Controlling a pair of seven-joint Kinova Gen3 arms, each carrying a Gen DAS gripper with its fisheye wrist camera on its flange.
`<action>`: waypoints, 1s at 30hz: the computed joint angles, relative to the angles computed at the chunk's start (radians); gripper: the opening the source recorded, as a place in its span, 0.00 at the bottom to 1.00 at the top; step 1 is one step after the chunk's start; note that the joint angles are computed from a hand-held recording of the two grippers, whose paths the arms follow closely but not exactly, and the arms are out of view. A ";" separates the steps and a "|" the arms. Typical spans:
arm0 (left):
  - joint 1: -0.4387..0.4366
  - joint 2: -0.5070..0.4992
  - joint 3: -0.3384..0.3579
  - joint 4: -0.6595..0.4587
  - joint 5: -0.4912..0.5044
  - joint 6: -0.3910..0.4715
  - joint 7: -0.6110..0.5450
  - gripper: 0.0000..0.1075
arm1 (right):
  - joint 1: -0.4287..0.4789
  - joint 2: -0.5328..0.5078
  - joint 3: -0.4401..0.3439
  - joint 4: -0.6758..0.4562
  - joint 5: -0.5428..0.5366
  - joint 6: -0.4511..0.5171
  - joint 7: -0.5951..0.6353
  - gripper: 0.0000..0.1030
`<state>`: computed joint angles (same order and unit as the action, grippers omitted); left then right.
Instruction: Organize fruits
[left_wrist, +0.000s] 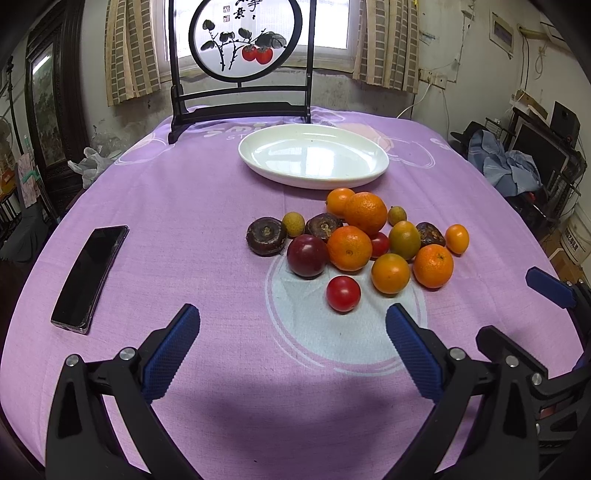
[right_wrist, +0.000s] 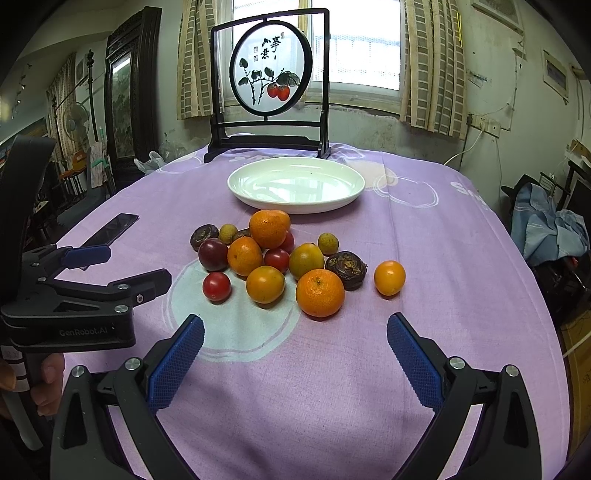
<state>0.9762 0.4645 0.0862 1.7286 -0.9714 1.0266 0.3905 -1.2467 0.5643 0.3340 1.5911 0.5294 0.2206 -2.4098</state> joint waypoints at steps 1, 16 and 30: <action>0.000 0.000 0.000 0.000 0.000 0.000 0.000 0.92 | 0.001 0.000 0.000 0.000 -0.001 0.000 0.001 0.97; -0.006 0.002 0.000 0.009 0.008 -0.022 -0.001 0.92 | 0.013 0.011 -0.019 -0.007 -0.014 0.019 0.022 0.97; -0.135 0.018 -0.015 0.054 0.152 -0.312 -0.174 0.92 | 0.106 -0.013 -0.092 0.054 -0.049 -0.033 0.059 0.97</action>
<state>0.8414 0.4827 0.0712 1.7826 -0.8190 0.7145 0.2169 -1.1404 0.5512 0.2420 1.6454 0.4808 0.1873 -2.3505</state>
